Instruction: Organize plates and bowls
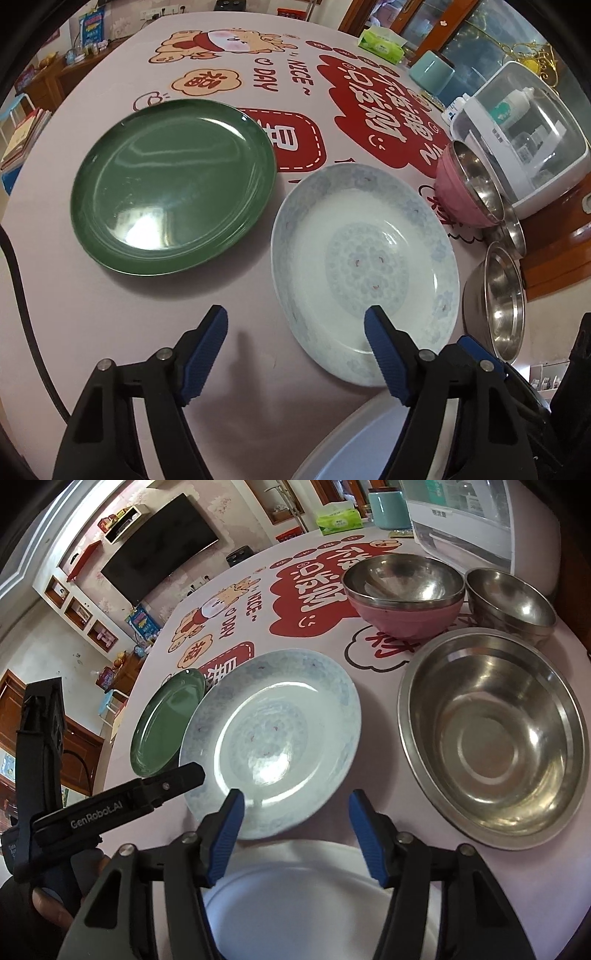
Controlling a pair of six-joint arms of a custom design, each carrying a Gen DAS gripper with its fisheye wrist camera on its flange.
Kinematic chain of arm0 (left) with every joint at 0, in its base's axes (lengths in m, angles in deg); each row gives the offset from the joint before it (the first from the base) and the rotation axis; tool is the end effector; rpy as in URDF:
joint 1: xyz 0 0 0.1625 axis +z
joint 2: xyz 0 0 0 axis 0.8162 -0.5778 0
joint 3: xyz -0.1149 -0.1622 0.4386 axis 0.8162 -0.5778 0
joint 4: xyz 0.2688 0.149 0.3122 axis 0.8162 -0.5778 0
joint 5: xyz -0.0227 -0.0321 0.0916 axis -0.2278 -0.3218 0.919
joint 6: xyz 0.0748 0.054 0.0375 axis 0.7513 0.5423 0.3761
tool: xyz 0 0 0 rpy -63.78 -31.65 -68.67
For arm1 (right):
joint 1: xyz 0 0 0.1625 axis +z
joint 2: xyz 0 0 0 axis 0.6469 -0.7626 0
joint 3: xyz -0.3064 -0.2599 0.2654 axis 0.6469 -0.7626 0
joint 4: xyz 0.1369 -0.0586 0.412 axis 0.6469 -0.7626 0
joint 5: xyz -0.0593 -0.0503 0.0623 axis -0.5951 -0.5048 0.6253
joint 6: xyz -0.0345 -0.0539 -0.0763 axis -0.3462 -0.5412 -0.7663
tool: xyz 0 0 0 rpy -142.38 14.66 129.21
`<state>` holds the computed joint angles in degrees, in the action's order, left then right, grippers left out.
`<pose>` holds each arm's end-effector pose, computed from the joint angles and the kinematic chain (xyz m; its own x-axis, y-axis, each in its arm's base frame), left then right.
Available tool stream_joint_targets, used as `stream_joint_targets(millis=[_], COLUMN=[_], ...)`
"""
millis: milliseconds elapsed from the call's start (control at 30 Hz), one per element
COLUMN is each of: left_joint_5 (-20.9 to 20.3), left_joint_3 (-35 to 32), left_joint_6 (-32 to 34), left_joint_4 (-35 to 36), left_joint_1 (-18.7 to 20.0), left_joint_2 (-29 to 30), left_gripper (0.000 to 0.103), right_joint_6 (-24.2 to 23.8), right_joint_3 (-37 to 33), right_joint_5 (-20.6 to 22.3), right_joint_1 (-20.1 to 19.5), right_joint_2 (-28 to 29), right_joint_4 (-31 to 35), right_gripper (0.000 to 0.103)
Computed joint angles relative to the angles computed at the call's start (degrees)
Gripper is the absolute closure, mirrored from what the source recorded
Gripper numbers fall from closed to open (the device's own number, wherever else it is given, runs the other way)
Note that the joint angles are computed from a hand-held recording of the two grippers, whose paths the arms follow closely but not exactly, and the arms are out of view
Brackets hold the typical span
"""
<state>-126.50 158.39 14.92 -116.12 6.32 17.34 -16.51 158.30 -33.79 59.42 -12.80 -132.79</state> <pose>-0.1852 -0.7306 0.1638 -0.8800 -0.1008 -0.4642 0.0924 0.9222 -0.3755 0.2200 -0.7242 0.1697 -0.9132 -0.0888 0.3977 -0.2580 0.8815 -0.3955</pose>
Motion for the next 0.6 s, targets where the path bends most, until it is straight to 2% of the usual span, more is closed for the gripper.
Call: stream_joint_targets(millis=[300, 467, 600], left_joint_5=[-1.0, -1.1, -0.7], left_joint_3=[-0.5, -0.6, -0.7], left_joint_6=[1.3, 2.4, 3.3], left_joint_4=[-2.4, -4.1, -5.5], left_joint_1=[0.8, 1.0, 1.1], left_joint_2=[1.5, 2.2, 2.7], left_gripper=[0.052, 0.063, 0.07], right_joint_6=[-2.0, -1.9, -2.5], right_joint_3=[-0.5, -0.6, -0.4], right_joint_5=[-1.9, -3.4, -4.0], right_joint_1=[-0.2, -0.5, -0.5], right_joint_2=[1.7, 2.4, 2.7], right_joint_4=[-4.2, -6.7, -8.1], right_gripper=[0.06, 0.074, 0.075])
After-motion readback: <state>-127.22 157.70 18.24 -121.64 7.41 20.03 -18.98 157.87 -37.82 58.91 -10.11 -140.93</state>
